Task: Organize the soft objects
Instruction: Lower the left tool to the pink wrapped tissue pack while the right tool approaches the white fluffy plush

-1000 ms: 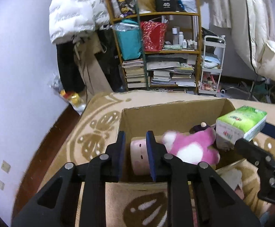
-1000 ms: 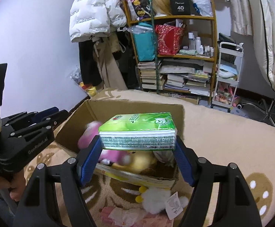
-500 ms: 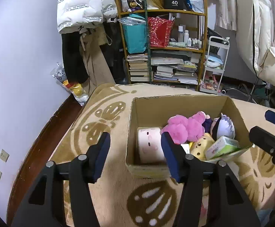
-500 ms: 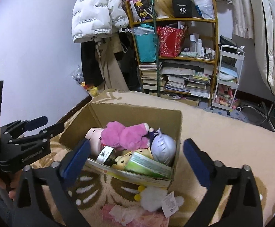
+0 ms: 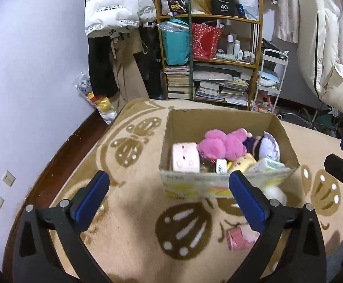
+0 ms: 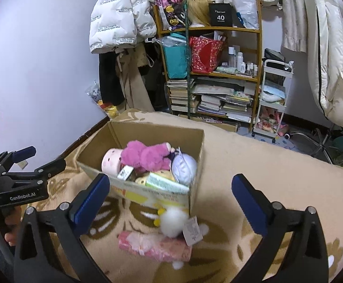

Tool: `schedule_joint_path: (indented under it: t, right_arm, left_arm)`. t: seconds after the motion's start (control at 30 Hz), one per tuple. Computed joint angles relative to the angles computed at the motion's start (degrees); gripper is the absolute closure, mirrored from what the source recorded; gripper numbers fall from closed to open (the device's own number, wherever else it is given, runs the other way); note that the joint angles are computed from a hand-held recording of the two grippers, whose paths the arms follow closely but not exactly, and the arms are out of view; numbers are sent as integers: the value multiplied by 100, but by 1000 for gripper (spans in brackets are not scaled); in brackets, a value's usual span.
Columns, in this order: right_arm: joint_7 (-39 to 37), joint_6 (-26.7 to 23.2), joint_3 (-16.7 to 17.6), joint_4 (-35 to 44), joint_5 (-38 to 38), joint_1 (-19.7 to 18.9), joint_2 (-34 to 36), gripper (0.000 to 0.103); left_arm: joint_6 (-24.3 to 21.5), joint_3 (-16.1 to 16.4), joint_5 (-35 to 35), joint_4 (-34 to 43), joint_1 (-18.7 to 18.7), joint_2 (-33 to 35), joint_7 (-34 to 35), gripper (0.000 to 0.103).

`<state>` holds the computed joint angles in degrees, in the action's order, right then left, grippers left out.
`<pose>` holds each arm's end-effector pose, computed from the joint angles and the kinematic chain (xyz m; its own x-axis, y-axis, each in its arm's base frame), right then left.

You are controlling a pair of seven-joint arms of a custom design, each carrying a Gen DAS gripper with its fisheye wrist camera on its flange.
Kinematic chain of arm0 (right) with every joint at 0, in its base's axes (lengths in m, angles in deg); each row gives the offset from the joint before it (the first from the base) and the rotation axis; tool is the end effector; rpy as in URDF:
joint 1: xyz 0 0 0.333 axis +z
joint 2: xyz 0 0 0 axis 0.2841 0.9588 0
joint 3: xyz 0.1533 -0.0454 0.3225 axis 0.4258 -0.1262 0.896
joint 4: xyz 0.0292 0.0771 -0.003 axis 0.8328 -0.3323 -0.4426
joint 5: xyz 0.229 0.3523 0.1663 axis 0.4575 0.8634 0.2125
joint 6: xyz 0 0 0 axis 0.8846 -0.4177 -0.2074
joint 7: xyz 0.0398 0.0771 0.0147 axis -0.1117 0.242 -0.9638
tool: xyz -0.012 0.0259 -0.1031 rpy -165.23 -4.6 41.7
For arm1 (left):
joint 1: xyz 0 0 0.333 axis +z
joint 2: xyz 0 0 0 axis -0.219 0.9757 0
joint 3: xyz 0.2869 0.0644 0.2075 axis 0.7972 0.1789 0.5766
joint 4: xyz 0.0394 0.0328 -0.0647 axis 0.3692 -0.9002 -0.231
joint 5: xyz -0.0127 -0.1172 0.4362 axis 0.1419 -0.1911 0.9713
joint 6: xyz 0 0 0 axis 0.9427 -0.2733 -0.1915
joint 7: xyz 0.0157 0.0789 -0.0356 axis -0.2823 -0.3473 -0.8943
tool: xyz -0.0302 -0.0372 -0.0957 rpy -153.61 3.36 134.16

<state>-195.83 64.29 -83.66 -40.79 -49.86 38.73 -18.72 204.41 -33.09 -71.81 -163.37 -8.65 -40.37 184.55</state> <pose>0.6033 0.2923 0.4473 -0.2904 -0.9465 -0.1409 -0.5921 0.2934 -0.7506 0.6972 -0.1154 0.4418 -0.4297 -0.8981 -0.0936 -0.6010 0.3618 -0.7127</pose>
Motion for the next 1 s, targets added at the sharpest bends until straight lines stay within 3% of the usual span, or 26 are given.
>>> schedule_joint_path:
  t: [0.13,0.27,0.47,0.77,0.87,1.0]
  right_arm:
    - [50,-72,43,-218,12,14,-141,0]
    - [929,148,55,-484,-703,-38,-314,0]
    - [920,391,99,-589,-555,-170,-237,0]
    - [581,838,-26,-640,-149,-239,-35,0]
    - [1061,1138,-163,-651,-673,-204,-10,0]
    - [879,1124,-135,-577,-623,-229,55,0]
  left_arm:
    - [-109,-120,-184,-216,99,-149,271,2]
    - [-225,-310,-752,-393,208,-253,960,2]
    - [-116,-284,-1191,-606,47,-273,1653,2]
    - [-110,-142,-763,-732,-201,-77,1688,2]
    - [-112,81,-185,-766,-423,-20,1344,2]
    - [-200,-89,-57,-781,-284,40,1427,2]
